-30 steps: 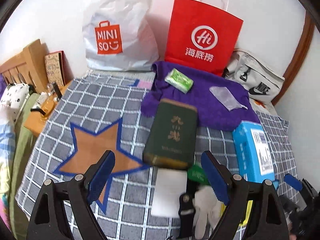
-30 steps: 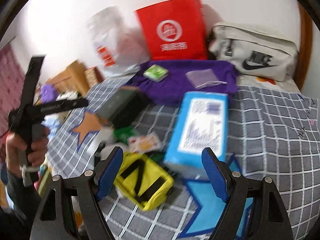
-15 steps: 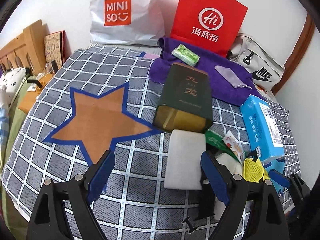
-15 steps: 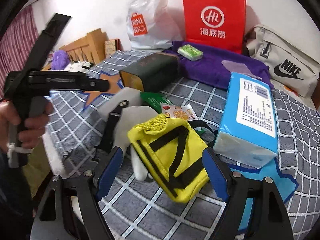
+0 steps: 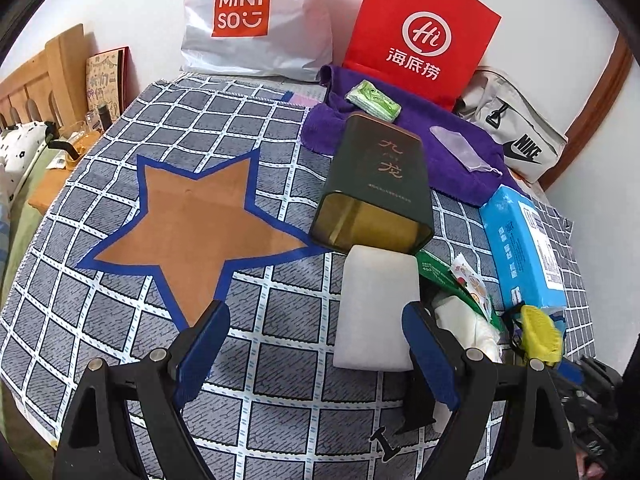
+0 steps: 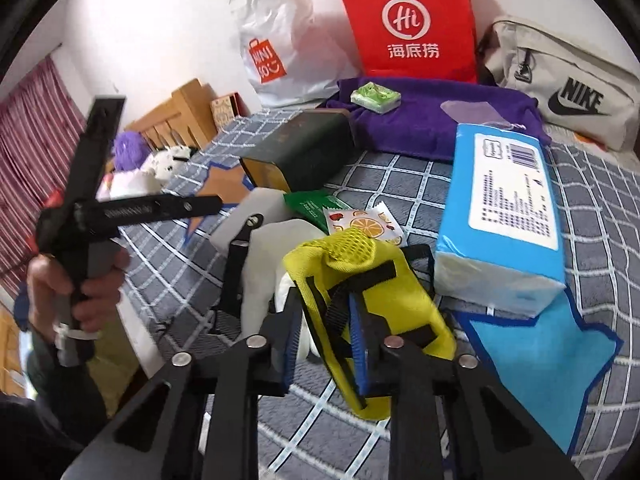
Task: Organize soft objects
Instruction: 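Grasp the yellow bag with black straps with the right tool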
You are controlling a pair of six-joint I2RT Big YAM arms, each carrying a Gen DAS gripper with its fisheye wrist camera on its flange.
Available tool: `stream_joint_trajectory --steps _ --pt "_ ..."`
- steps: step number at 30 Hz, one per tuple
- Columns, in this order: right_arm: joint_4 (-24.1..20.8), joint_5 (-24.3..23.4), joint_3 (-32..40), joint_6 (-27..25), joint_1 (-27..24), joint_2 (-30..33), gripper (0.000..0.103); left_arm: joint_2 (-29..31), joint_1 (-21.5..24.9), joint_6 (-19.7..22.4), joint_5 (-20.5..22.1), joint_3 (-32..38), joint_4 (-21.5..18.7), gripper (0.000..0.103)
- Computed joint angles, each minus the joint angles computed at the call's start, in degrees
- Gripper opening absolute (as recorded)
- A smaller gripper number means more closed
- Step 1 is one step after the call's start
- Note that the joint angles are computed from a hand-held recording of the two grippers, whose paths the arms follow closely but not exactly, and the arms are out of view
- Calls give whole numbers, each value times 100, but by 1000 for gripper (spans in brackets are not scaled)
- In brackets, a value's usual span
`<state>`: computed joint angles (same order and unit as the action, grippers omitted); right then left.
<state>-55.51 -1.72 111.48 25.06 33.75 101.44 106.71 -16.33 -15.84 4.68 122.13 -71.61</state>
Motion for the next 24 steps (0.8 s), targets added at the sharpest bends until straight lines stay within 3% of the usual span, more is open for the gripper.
stream_joint_trajectory --steps 6,9,13,17,21,24 --pt "186 -332 -558 648 -115 -546 18 -93 0 1 39 -100 42 87" --pt "-306 166 -465 778 -121 -506 18 -113 -5 -17 46 -112 55 87" --pt "-390 344 -649 1076 -195 -581 23 -130 -41 54 53 -128 74 87" --pt "-655 738 -491 796 -133 -400 31 -75 -80 82 53 -78 27 87" --pt "-968 1041 -323 375 -29 -213 48 -36 -121 131 9 -51 -35 87" --pt "-942 1386 -462 196 32 -300 75 -28 -128 127 -14 -55 -49 87"
